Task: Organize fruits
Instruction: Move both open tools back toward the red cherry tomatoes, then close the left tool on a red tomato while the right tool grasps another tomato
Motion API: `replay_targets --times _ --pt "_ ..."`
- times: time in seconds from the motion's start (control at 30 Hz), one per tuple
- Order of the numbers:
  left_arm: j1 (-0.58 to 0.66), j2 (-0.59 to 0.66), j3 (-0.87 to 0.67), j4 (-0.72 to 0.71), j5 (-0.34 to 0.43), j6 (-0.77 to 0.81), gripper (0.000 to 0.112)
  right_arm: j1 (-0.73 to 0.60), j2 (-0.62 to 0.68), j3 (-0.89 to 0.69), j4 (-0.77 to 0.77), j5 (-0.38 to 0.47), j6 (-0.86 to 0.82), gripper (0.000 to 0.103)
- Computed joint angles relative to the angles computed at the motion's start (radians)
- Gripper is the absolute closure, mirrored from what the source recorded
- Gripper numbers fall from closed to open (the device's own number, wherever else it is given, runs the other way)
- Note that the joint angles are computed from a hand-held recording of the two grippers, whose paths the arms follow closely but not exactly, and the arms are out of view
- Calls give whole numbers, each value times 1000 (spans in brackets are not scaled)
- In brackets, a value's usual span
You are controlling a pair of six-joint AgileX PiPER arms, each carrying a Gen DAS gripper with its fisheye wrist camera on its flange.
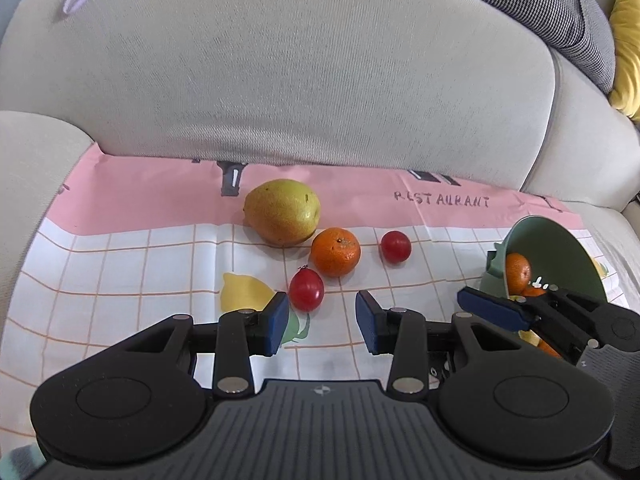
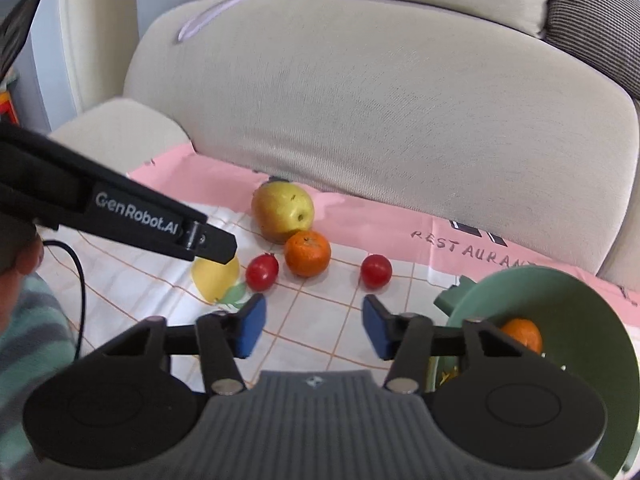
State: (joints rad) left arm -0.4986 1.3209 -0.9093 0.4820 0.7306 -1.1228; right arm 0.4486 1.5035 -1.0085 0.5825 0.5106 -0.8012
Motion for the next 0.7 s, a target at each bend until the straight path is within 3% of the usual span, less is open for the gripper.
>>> replay_targets --times 0.37,0.57,0.7 --pt "138 148 6 -138 -164 190 68 100 125 -34 -266 -186 187 65" --pt "186 203 2 -176 -203 244 68 105 169 -51 -286 -214 171 66" --pt "192 221 1 -167 -230 251 69 120 199 -65 -382 -232 249 66"
